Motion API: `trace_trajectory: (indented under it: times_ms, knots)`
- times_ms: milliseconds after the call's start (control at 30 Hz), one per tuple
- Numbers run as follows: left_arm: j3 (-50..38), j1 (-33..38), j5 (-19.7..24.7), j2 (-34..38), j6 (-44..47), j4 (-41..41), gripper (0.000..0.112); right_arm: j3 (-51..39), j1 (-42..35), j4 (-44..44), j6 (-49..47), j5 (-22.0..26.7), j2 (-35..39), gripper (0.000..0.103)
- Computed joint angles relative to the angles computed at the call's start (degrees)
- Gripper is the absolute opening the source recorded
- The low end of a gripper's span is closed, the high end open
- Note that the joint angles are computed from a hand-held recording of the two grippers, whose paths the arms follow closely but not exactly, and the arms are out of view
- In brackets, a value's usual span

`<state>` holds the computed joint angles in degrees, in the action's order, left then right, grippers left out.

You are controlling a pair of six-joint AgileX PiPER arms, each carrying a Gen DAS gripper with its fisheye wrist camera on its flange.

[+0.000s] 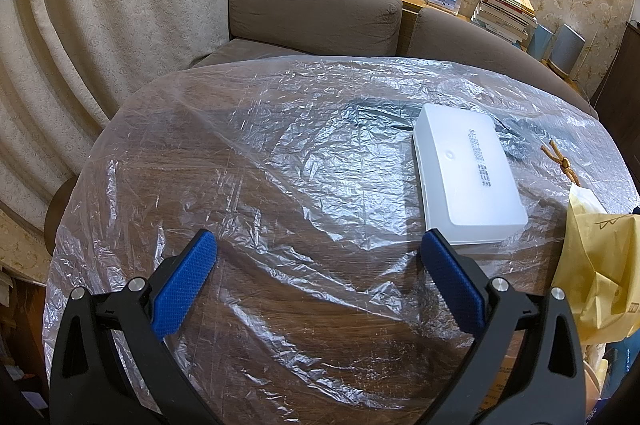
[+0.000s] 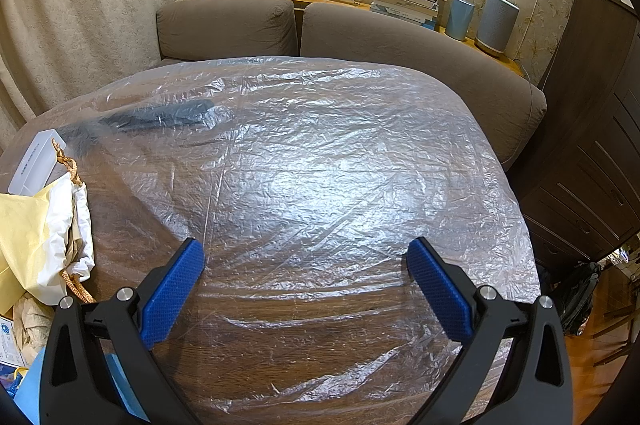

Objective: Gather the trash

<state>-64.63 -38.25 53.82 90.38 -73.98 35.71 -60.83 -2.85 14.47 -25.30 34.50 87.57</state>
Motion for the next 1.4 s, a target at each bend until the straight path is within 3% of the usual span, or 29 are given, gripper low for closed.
trace_trajectory:
  times_ms: [667, 733, 800, 933, 1067, 1200, 1300, 1400]
  knots:
    - [3.34, 2.98, -3.71, -1.19, 1.81, 0.22, 0.102, -1.07, 0.15, -0.01, -0.18, 0.57, 0.57, 0.099]
    - [3.34, 3.94, -4.12, -1.97, 5.27, -1.77, 0.102, -2.52, -0.25, -0.86, 0.90, 2.59, 1.07, 0.099]
    - [3.71, 4.85, -3.52, -4.19, 6.79, -2.40, 0.102, -4.87, -4.07, 3.10, -1.75, 7.93, 0.59, 0.099]
    - [0.95, 1.44, 2.98, -10.07, 8.90, 2.55, 0.102, -8.92, -11.98, 14.67, -7.35, 16.71, -2.02, 0.099]
    - [-7.13, -1.63, 3.90, -12.91, 23.80, -6.61, 0.102, -8.16, -17.18, 21.17, -11.59, 27.46, -10.63, 0.099]
    - [-15.79, -0.61, 3.56, -7.03, 39.67, -23.05, 0.102, -4.61, -15.79, 20.26, -10.92, 29.88, -16.44, 0.099]
    - [-19.60, -1.38, 4.14, -1.65, 43.42, -28.40, 0.102, -1.39, -14.39, 21.72, -9.73, 33.39, -17.59, 0.099]
    - [-21.97, 0.68, 4.08, 2.42, 49.09, -36.99, 0.102, 3.32, -9.34, 19.07, -6.14, 30.12, -18.36, 0.099]
